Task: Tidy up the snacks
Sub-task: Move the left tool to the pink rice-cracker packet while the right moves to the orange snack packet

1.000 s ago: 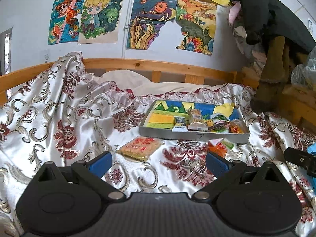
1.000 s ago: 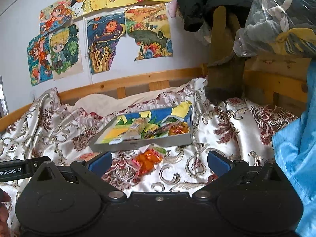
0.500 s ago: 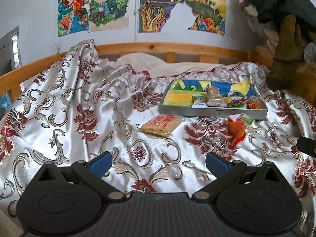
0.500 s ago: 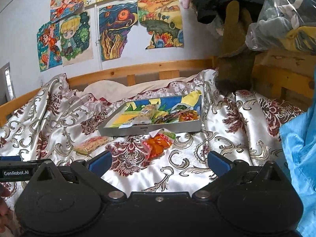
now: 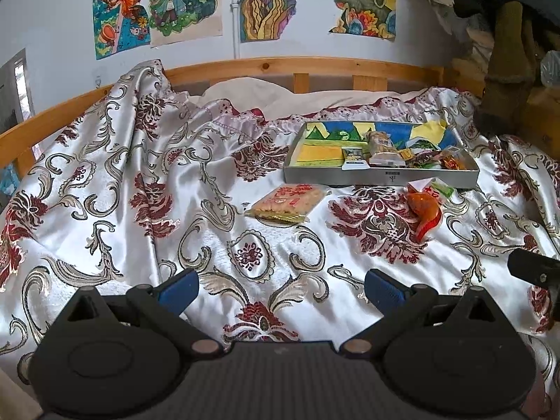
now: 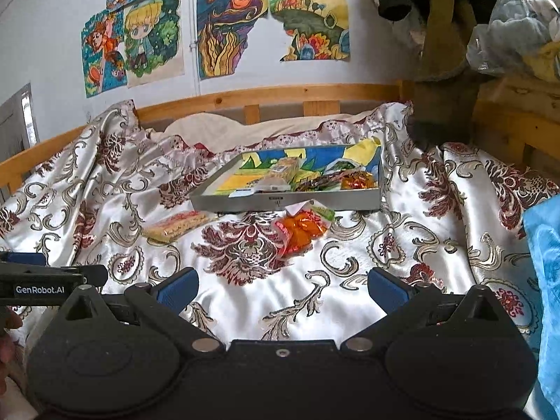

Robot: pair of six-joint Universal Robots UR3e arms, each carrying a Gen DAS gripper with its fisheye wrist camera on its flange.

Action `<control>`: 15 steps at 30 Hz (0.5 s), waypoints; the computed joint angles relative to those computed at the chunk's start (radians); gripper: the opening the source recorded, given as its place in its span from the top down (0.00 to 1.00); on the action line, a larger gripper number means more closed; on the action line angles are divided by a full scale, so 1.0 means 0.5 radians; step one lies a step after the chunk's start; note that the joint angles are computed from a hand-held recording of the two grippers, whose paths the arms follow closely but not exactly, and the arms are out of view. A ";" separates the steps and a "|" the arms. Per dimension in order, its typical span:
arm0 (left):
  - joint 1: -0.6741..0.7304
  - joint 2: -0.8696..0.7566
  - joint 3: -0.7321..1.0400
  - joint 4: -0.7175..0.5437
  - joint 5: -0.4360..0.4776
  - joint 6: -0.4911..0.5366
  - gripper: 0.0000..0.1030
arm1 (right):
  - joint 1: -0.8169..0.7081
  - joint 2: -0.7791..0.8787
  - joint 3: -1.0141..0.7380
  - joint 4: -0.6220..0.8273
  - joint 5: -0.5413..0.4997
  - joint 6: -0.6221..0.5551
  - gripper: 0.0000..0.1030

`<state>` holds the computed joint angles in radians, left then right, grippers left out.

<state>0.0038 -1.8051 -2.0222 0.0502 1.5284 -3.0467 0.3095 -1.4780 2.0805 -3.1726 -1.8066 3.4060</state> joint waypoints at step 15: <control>-0.030 -0.140 0.250 -0.144 0.123 -0.019 0.00 | -0.008 0.034 -0.023 0.016 -0.030 -0.019 0.01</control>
<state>-0.0113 -1.8750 -1.8971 -0.0216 1.5900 -3.0561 0.3056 -1.4610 2.0690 -3.1648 -1.8218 3.3967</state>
